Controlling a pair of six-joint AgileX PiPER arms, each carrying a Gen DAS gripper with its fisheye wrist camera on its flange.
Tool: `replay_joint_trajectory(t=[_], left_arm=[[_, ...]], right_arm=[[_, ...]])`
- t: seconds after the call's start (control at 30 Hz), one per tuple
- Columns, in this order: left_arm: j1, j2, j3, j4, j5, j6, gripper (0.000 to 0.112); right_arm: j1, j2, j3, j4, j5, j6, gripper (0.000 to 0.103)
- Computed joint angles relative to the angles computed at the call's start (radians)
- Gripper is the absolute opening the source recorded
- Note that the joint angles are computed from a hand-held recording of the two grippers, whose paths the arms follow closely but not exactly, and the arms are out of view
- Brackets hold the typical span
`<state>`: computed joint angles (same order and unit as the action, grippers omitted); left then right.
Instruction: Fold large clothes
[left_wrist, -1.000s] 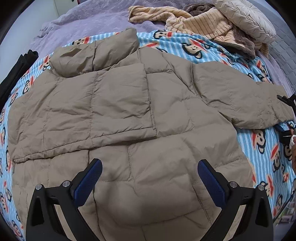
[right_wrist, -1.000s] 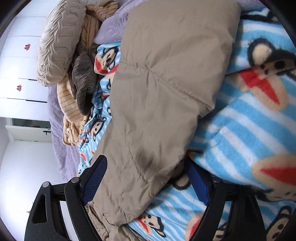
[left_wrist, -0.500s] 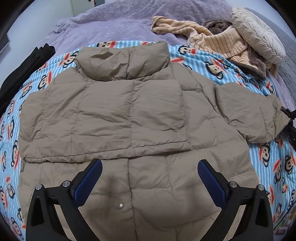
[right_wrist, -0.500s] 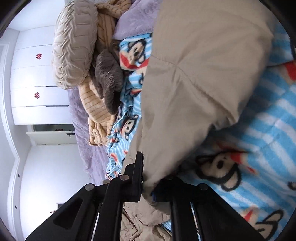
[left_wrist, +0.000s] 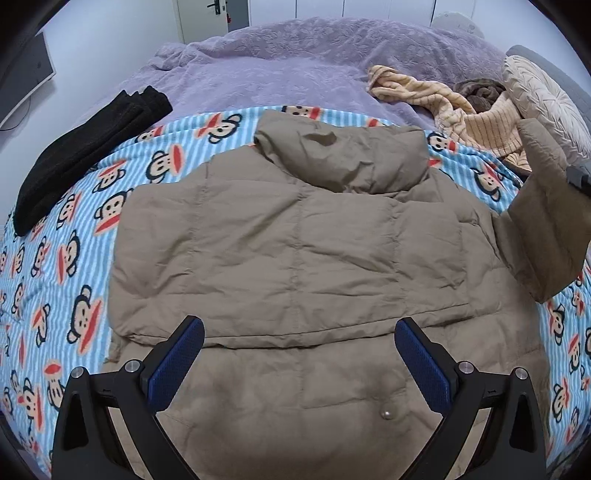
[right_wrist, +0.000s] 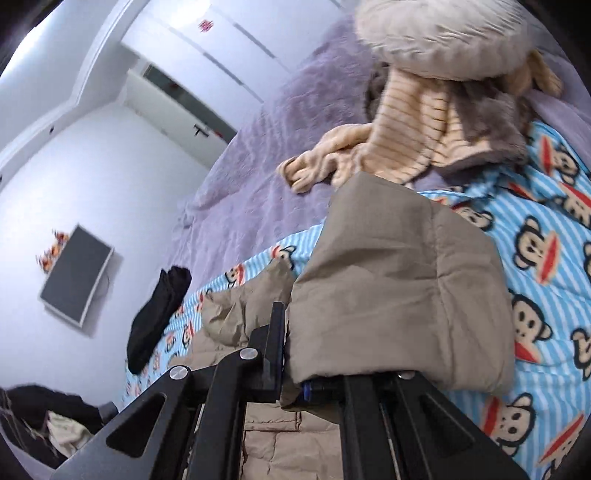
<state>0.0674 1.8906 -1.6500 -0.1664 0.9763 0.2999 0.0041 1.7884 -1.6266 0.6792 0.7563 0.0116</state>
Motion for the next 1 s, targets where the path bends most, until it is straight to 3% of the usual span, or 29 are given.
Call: replay_joint_trajectory(t=[0.1,0.3,0.47,0.63,0.67,0.7,0.73,0.8,0.93,1.0], left_arm=[[0.048,0.039,-0.058,-0.017,0.031,0.016,0.103],[0.081,0.087,-0.069,-0.001,-0.002,0.041,0.103],[0.077,0.116,-0.066,-0.030,0.000,0.044,0.103],[0.061,0.125,-0.087,-0.066,0.015,0.057,0.103],[0.058,0.131,-0.100,-0.073,0.021,0.058,0.103],[0.055,0.139,-0.117,-0.078,0.028,0.057,0.103],[0.053,0.147,-0.132,-0.084,0.032,0.058,0.103],[0.049,0.166,-0.165,-0.093,0.044,0.056,0.103],[0.052,0.214,-0.233,-0.118,0.089,0.041,0.103],[0.063,0.231,-0.251,-0.141,0.106,0.041,0.103]], right_arm=[[0.165,0.060,-0.084,-0.156,0.006,0.094,0.008],[0.374,0.233,-0.195,-0.340,0.077,0.244,0.008],[0.392,0.301,-0.132,-0.310,0.075,0.293,0.008],[0.353,0.286,-0.072,-0.204,0.071,0.281,0.011],[0.341,0.274,-0.060,-0.190,0.071,0.278,0.013],[0.336,0.253,-0.040,-0.182,0.063,0.286,0.026],[0.325,0.223,-0.004,-0.172,0.042,0.292,0.048],[0.298,0.159,0.084,-0.127,-0.018,0.280,0.068],[0.210,0.075,0.241,0.051,-0.140,0.225,0.068],[0.154,0.068,0.311,0.230,-0.193,0.149,0.068]])
